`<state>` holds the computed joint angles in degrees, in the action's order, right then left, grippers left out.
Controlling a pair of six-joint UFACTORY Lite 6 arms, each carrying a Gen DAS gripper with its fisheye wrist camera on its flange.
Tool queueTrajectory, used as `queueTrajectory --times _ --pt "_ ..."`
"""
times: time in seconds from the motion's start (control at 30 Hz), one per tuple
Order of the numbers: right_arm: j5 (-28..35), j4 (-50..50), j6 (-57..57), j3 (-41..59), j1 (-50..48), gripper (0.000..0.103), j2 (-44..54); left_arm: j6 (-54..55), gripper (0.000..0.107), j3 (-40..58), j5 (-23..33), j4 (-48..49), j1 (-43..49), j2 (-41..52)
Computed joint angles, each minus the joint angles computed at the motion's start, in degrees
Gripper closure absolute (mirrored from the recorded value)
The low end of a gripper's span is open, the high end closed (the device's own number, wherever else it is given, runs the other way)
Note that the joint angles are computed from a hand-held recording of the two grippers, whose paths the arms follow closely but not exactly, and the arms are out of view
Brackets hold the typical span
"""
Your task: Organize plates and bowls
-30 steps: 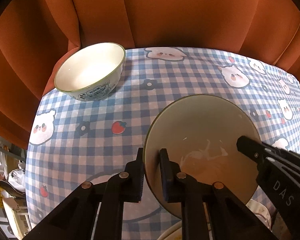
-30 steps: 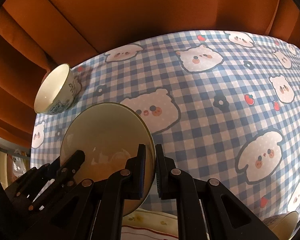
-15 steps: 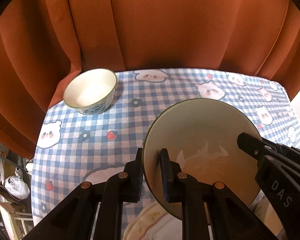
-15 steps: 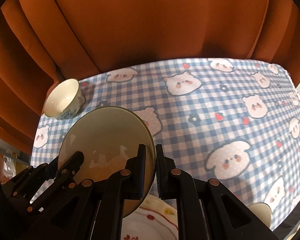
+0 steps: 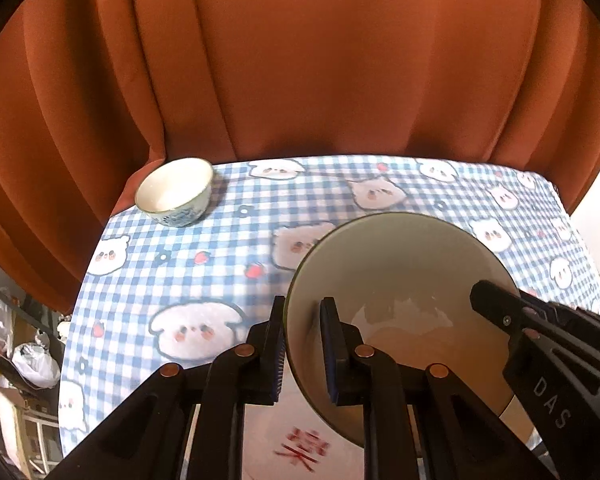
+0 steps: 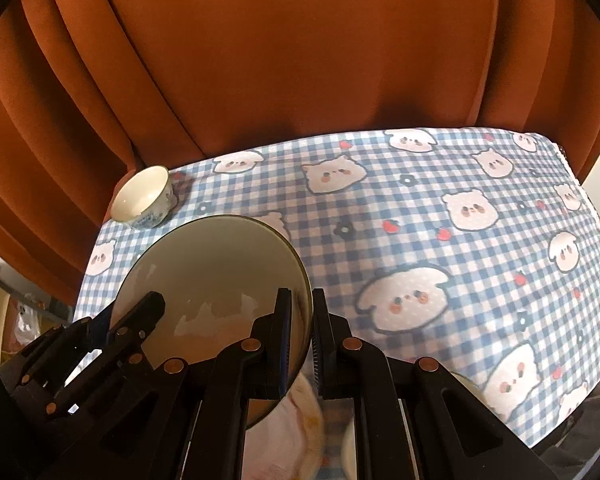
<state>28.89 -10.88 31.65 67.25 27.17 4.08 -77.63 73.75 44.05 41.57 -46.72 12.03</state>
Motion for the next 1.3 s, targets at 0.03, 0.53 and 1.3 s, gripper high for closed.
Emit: queueTrajectory --times 0.03,0.53,1.3 --pt "-0.03 1.15 -1.81 -1.38 -0.87 0.091 -1.47 -1.29 0.094 1.31 1.68 0.31 -1.86 1.02" --pt "2.82 32.41 -52.84 -20.18 -25.48 0.091 -20.38 -14.59 0.094 23.16 14.45 -2.12 -17.38 19.64" --pt "5.49 46.40 -84.01 -28.64 -40.49 0.091 -17.35 -17.89 0.093 37.32 20.99 -7.01 -22.71 35.18"
